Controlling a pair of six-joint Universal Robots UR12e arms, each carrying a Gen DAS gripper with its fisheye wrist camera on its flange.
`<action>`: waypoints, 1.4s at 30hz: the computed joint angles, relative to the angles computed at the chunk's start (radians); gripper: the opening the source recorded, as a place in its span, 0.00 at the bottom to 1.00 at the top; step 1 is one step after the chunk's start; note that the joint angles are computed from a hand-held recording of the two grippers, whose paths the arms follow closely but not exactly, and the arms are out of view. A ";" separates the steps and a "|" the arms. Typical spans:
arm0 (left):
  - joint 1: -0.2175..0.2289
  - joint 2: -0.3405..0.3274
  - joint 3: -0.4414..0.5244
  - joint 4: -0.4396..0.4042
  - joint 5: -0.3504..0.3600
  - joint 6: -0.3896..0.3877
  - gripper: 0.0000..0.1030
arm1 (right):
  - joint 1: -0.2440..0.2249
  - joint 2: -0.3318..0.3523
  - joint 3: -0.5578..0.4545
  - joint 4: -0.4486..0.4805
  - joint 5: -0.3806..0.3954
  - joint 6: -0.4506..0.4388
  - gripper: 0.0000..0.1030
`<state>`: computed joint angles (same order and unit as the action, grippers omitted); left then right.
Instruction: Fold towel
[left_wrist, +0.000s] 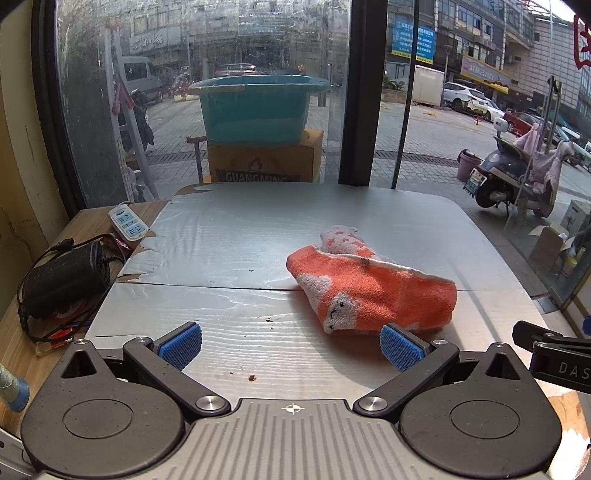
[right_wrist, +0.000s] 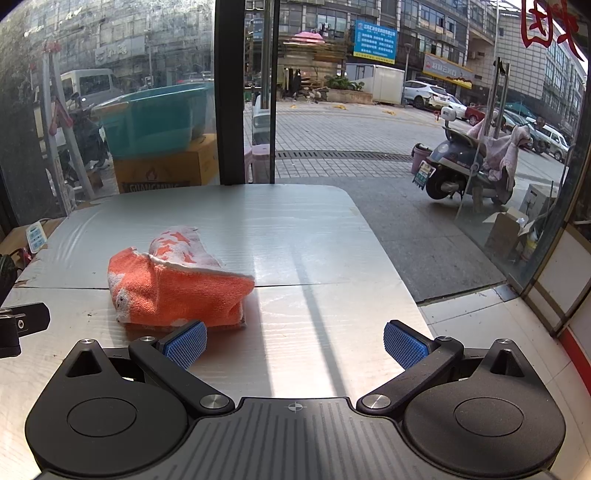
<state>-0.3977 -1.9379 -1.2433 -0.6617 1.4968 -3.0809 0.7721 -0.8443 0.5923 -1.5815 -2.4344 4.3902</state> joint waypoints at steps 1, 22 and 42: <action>0.000 0.000 0.001 -0.002 0.000 0.000 1.00 | -0.001 0.001 -0.002 0.003 0.001 0.001 1.00; 0.002 -0.001 0.005 -0.019 -0.005 -0.006 1.00 | -0.003 0.014 -0.017 -0.008 -0.003 -0.020 1.00; 0.004 -0.005 0.014 -0.033 -0.009 -0.012 1.00 | 0.000 0.012 -0.007 -0.027 -0.003 -0.016 1.00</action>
<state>-0.3932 -1.9429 -1.2296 -0.6947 1.4878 -3.0926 0.7719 -0.8321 0.5849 -1.6081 -2.4372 4.3738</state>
